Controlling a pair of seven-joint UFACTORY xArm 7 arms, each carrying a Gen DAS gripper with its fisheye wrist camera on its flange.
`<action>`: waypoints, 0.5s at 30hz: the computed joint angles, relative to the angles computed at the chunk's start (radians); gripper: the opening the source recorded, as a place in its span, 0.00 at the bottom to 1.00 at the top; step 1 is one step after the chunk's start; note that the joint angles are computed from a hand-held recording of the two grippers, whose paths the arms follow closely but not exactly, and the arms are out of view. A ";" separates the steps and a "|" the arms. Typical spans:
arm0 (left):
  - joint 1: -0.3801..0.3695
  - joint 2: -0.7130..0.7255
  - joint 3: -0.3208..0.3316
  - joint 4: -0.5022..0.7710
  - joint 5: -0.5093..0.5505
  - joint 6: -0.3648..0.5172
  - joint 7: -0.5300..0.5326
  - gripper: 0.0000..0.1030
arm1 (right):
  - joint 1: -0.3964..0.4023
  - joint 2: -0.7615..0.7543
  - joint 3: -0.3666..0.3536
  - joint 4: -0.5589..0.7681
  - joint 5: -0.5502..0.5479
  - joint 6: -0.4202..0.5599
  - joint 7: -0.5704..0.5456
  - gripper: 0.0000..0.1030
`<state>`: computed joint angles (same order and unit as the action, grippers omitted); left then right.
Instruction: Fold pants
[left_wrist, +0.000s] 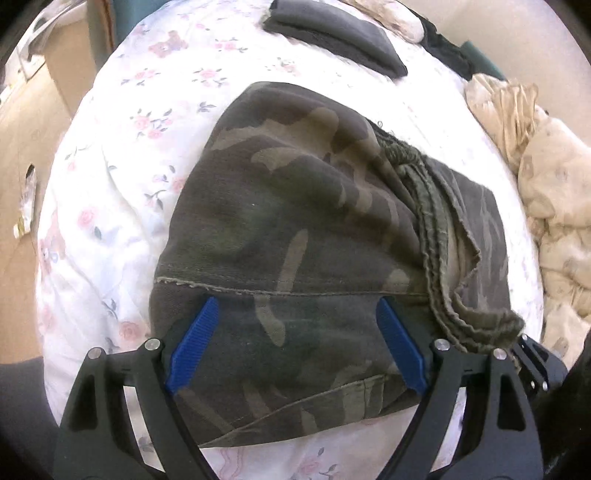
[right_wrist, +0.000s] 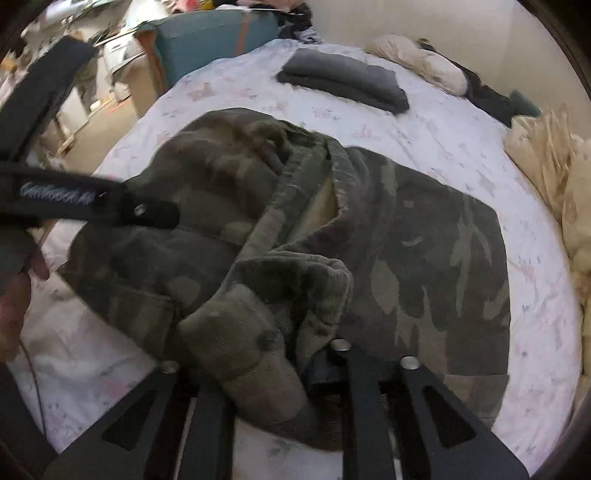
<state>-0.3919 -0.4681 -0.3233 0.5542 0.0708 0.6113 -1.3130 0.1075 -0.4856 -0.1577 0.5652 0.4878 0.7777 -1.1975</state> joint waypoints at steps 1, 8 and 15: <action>-0.001 -0.002 0.001 0.000 -0.002 -0.001 -0.001 0.82 | -0.001 0.006 -0.022 0.037 0.005 0.083 0.007 0.41; 0.038 -0.004 -0.026 0.030 0.048 0.037 -0.050 0.82 | -0.077 0.082 -0.140 0.253 0.203 0.482 0.087 0.57; 0.071 0.007 -0.065 0.091 0.170 0.114 -0.124 0.82 | -0.160 0.283 0.015 0.266 0.173 0.323 0.398 0.28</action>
